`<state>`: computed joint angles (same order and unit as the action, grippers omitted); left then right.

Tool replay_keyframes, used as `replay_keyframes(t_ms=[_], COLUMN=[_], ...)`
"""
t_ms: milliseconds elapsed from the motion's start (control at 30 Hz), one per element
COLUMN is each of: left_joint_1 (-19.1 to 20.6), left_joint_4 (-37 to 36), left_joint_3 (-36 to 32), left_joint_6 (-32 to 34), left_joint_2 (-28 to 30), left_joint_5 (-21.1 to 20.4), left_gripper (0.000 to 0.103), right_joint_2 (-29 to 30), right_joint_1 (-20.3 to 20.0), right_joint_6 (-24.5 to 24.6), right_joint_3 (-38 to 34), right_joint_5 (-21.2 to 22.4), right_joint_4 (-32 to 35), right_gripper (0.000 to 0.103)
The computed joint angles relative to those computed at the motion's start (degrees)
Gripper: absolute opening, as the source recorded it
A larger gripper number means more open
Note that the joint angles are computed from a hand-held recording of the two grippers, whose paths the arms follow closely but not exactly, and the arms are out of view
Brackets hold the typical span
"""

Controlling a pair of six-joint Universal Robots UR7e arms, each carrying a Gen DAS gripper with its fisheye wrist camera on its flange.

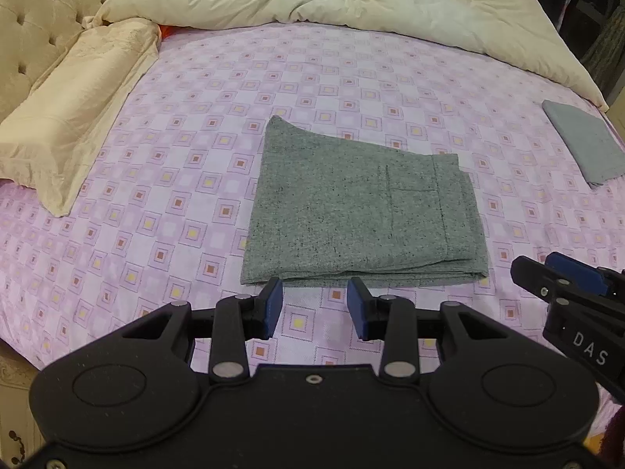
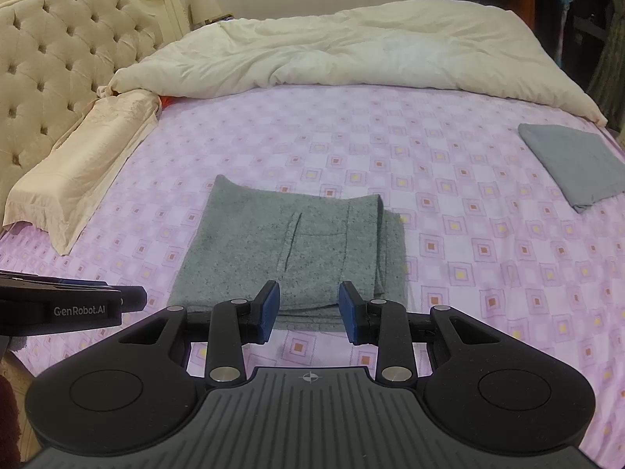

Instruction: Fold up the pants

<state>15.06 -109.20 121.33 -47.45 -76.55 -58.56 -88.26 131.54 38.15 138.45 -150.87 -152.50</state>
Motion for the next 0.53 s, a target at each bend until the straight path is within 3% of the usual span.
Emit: replay_keyframes(t_ms=[533], left_joint_1=[-1.5], left_joint_4=[-0.4], left_joint_3=[0.5], left_joint_6=[-0.9], left_joint_2=[0.3], left_joint_5=[0.5], left_gripper=[0.051], right_joint_2=[-1.2], right_joint_1=[0.4], right_joint_6=[-0.4], right_joint_3=[1.4], right_joint_5=[-0.3], right_joint_4=[-1.8], right_gripper=[0.032])
